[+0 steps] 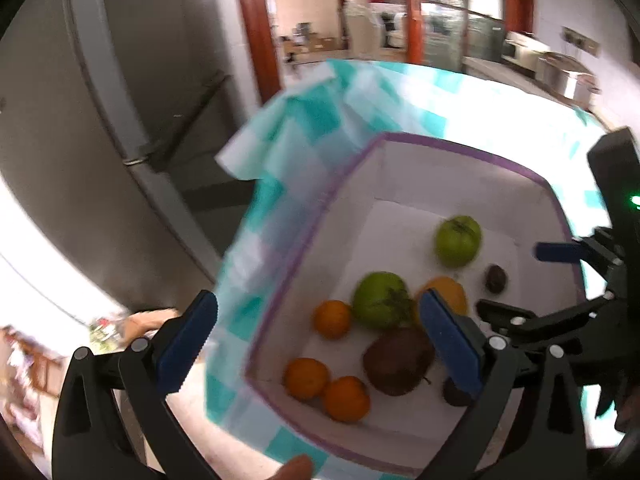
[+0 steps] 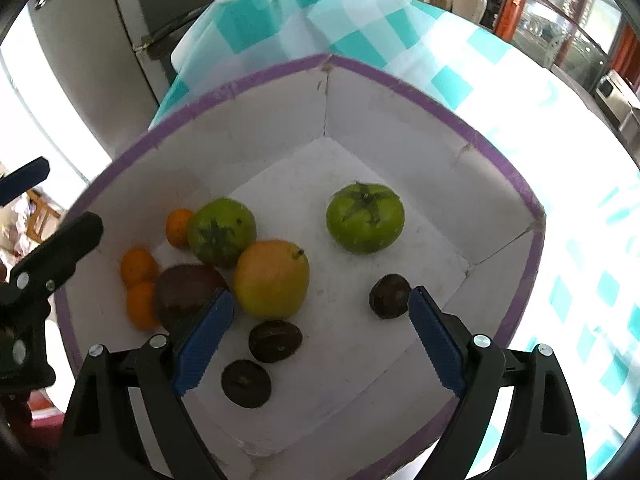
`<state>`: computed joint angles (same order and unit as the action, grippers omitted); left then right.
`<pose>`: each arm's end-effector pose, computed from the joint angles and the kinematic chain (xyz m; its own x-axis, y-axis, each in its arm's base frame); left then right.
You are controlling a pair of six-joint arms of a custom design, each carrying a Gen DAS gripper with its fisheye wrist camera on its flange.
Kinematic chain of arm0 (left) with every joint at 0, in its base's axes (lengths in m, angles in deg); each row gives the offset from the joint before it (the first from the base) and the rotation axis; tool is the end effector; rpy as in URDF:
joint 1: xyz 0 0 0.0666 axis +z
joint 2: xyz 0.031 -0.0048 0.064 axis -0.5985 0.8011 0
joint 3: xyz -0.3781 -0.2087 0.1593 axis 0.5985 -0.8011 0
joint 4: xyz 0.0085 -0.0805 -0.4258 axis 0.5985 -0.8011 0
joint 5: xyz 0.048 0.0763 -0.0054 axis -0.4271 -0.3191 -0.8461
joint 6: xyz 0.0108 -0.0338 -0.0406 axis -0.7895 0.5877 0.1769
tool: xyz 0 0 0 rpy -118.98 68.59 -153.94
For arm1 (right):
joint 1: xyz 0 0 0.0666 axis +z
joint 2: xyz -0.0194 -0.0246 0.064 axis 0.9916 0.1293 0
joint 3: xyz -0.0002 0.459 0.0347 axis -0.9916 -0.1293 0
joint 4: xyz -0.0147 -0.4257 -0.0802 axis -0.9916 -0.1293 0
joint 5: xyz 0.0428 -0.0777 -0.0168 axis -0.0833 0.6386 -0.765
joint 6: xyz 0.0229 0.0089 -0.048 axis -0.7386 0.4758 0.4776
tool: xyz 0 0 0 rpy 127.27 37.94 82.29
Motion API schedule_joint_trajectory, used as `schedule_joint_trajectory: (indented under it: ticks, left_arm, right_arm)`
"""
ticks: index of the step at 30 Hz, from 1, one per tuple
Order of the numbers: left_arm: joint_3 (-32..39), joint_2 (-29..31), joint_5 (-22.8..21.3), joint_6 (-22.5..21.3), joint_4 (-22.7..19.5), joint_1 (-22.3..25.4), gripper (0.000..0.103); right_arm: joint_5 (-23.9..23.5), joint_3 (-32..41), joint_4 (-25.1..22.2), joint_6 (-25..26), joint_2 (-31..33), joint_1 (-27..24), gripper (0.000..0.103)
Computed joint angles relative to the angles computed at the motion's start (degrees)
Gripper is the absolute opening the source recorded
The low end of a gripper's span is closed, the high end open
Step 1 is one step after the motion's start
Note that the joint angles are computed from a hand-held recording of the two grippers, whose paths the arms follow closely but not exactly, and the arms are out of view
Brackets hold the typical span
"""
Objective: Organize fruits
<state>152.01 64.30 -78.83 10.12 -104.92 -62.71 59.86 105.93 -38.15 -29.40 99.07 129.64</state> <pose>0.4288 -0.2035 0.4437 -0.6725 0.3594 -0.6470 0.3694 0.9205 0.1274 0.4095 0.4235 0.4429 -0.9026 0.0277 -0.4295 0.0184 0.9995 0.0258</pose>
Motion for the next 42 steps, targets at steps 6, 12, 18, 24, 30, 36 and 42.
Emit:
schedule_joint_trajectory:
  ticks: [6, 12, 18, 24, 30, 36, 42]
  left_arm:
    - [2.7, 1.5, 3.2, 3.6, -6.1, 1.2, 0.101]
    - [2.7, 2.4, 5.3, 2.9, -7.5, 0.4, 0.101]
    - [3.4, 4.4, 6.3, 2.9, -9.7, 0.2, 0.101]
    - [3.8, 5.2, 7.1, 3.3, -10.3, 0.2, 0.101]
    - [4.1, 5.8, 7.3, 3.5, -10.8, -0.1, 0.101]
    - [4.2, 6.2, 7.3, 3.9, -11.3, -0.6, 0.101]
    - [4.4, 6.6, 7.3, 3.9, -11.7, -0.8, 0.101]
  right_arm:
    - [0.6, 1.1, -2.6, -0.8, 0.6, 0.2, 0.087]
    - [2.4, 1.3, -4.7, -1.9, 1.0, 0.4, 0.087]
    - [3.5, 1.2, -6.3, -2.0, 0.9, 0.4, 0.087]
    - [3.7, 1.3, -6.6, -2.0, 1.0, 0.1, 0.087]
    - [3.8, 1.1, -6.6, -2.2, 0.9, -0.1, 0.087]
    - [3.6, 1.1, -7.0, -2.6, 1.2, -0.5, 0.087]
    - [3.5, 1.2, -7.2, -3.0, 1.6, -0.7, 0.087]
